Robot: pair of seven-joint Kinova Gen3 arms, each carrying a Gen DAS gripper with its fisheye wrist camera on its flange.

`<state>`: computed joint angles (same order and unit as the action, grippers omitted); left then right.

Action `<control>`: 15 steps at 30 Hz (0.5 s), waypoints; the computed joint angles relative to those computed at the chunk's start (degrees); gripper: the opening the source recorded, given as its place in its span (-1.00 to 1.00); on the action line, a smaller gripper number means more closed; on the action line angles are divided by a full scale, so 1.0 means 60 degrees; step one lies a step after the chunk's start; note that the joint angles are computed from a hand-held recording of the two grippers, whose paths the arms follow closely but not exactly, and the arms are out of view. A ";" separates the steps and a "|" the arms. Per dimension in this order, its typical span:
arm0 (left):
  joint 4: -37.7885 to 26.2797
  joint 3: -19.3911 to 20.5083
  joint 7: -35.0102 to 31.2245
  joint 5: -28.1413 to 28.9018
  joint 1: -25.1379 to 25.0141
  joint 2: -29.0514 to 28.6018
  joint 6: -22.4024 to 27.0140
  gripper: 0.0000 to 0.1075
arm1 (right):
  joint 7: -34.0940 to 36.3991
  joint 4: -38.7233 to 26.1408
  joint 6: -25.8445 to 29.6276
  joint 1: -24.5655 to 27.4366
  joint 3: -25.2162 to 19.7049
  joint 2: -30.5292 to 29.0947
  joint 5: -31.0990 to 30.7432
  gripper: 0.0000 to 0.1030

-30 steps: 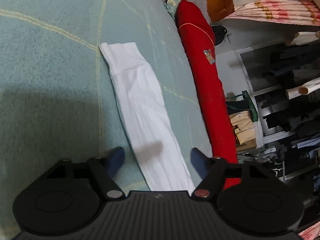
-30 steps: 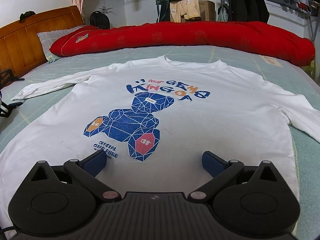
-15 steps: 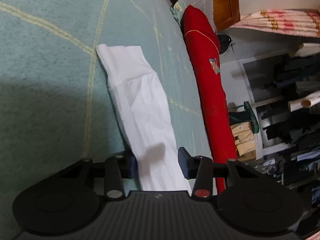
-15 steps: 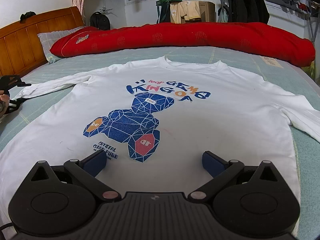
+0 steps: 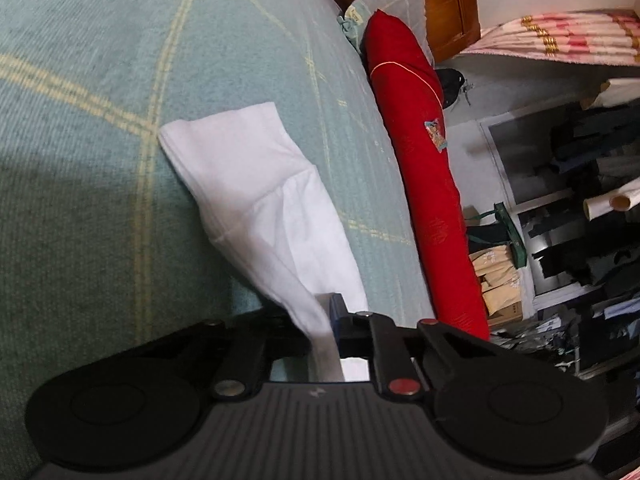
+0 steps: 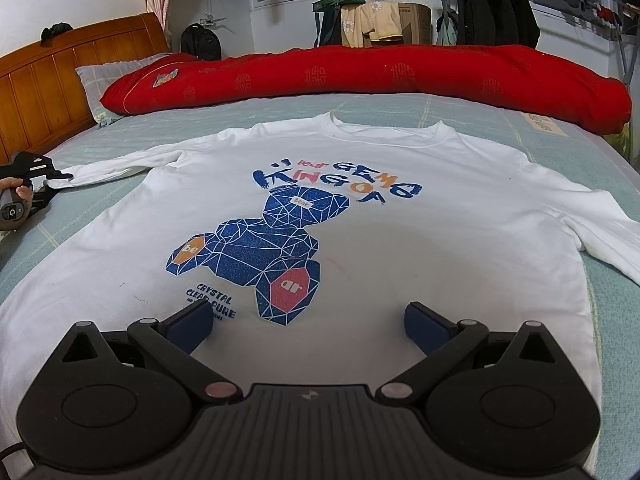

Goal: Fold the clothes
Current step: 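Lift the sleeve with the left tool and carry it over the shirt body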

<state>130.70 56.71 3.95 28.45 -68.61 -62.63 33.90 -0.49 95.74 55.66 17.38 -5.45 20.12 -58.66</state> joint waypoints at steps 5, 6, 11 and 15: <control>-0.0849 -0.0073 -0.0397 -0.0691 -0.0216 0.0612 0.1076 -0.88 | 0.0001 0.0005 -0.0005 -0.0009 0.0007 -0.0007 0.0004 1.00; -0.1095 -0.0054 -0.0550 -0.0896 -0.0282 0.0770 0.1352 -0.93 | 0.0001 0.0007 -0.0009 -0.0011 0.0007 -0.0011 0.0007 1.00; -0.2017 -0.0076 -0.1072 -0.1507 -0.0394 0.1083 0.2303 -0.95 | -0.0006 0.0010 -0.0014 -0.0019 0.0011 -0.0021 0.0013 1.00; -0.2507 -0.0179 -0.1427 -0.1696 -0.0313 0.1147 0.2610 -0.96 | -0.0002 0.0024 -0.0021 -0.0019 0.0011 -0.0045 0.0001 1.00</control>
